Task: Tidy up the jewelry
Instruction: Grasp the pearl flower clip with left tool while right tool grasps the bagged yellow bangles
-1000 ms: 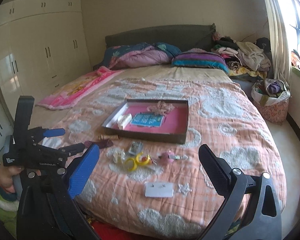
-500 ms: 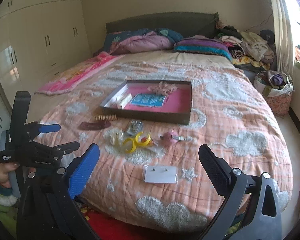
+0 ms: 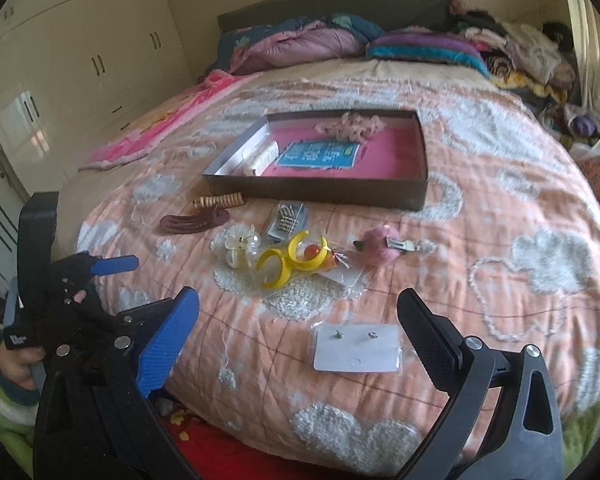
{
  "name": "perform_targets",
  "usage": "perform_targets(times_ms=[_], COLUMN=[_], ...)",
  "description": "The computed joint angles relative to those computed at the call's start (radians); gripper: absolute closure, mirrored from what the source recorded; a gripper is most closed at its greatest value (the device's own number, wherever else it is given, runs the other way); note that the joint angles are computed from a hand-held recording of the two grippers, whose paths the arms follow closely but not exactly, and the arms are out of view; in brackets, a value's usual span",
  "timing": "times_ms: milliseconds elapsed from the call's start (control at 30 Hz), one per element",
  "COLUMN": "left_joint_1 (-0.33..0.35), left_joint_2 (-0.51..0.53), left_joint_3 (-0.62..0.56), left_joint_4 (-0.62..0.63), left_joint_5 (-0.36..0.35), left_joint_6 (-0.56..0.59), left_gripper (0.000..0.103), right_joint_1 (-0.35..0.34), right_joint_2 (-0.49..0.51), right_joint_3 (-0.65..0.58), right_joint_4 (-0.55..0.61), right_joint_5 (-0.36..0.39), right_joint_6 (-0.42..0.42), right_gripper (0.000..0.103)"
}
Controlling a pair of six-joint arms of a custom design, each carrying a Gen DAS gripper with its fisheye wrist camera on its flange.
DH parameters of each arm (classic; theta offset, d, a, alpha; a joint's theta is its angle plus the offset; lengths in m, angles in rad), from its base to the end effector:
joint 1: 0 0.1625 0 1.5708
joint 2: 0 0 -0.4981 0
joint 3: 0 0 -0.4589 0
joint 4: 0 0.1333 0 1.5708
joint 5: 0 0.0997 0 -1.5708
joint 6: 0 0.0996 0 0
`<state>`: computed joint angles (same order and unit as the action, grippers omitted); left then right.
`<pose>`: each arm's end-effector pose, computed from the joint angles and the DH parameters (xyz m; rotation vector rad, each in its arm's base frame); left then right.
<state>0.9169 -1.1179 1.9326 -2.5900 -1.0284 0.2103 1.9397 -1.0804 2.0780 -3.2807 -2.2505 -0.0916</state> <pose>-0.2474 -0.6265 0.2132 1.0314 2.4154 -0.4234 0.2857 -0.5431 0.2229 0.2392 -2.3973 0.9968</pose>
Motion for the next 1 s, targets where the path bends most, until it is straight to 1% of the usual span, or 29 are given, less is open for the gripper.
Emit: perform_targets(times_ms=[100,133,200,267,367,467,533,667,733,800,833,900,1000], left_joint_1=[0.008,0.011,0.014,0.020,0.027,0.030,0.030,0.033,0.033,0.031,0.031,0.031,0.030], left_joint_2=[0.014,0.019,0.028,0.038,0.050,0.058,0.065,0.080,0.089,0.099,0.105,0.116,0.138], left_joint_3=[-0.013,-0.019,-0.025,-0.035,-0.049,-0.060,-0.067,-0.087,-0.094,-0.101,-0.105,-0.113,-0.128], left_joint_4=[0.002,0.003,0.000,0.007,0.024,0.030,0.032,0.043,0.046,0.047,0.048,0.051,0.045], left_joint_5=[-0.016,-0.023,-0.030,-0.038,-0.048,-0.057,-0.055,-0.071,-0.076,-0.074,-0.075,-0.077,-0.072], left_joint_6=[0.000,0.001,0.006,0.006,-0.002,-0.002,0.003,0.004,0.010,0.013,0.013,0.012,0.013], left_gripper=[0.015,0.016,0.021,0.025,0.030,0.031,0.032,0.032,0.032,0.032,0.032,0.034,0.039], right_joint_1=[-0.025,-0.032,-0.048,-0.068,-0.094,-0.117,-0.129,-0.141,-0.143,-0.141,-0.143,-0.147,-0.140], right_joint_2=[0.003,0.004,0.004,0.010,0.021,0.037,0.047,0.061,0.065,0.061,0.055,0.041,0.023], right_joint_3=[-0.014,-0.017,-0.028,-0.044,-0.071,-0.100,-0.116,-0.134,-0.134,-0.127,-0.124,-0.111,-0.090], right_joint_4=[0.028,0.033,0.059,0.080,0.112,0.139,0.158,0.181,0.166,0.143,0.140,0.122,0.075], right_joint_5=[0.027,0.038,0.067,0.102,0.135,0.153,0.161,0.174,0.176,0.181,0.193,0.213,0.199], right_joint_6=[0.021,0.024,0.039,0.053,0.070,0.086,0.094,0.096,0.079,0.059,0.057,0.057,0.044], right_gripper=[0.006,0.011,0.016,0.019,0.026,0.032,0.040,0.049,0.061,0.087,0.095,0.097,0.097])
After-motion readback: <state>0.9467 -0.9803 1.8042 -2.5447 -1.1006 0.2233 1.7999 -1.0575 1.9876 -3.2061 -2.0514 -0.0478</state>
